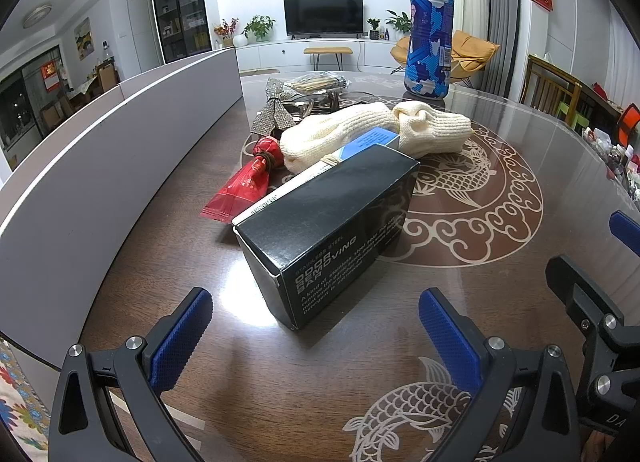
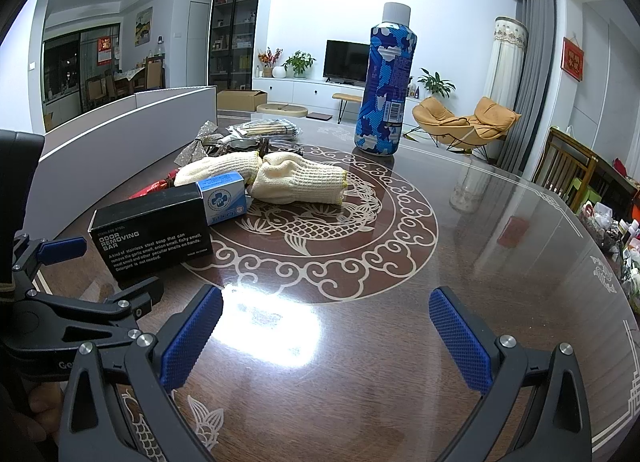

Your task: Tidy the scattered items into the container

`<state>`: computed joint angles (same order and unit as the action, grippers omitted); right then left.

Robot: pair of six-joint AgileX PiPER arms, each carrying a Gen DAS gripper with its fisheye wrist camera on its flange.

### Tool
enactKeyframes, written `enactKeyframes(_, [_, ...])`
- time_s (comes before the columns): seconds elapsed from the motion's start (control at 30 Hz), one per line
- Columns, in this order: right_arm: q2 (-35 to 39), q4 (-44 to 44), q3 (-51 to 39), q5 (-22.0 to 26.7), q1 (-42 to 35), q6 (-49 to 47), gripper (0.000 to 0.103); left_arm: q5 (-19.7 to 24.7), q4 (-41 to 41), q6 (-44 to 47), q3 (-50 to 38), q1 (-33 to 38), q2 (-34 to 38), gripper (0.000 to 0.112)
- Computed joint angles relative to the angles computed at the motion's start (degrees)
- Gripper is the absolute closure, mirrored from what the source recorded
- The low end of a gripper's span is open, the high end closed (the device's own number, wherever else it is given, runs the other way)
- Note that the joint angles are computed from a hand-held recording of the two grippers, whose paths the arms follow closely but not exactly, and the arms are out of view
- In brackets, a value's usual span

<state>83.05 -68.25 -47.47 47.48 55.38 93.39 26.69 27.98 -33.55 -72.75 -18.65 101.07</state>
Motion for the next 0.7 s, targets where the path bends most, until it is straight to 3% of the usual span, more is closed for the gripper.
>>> enactKeyframes(0.7, [0.1,-0.1,0.1,0.1,0.0,0.4,0.000,0.3,-0.6,-0.1,0.1,-0.8,0.1,0.009])
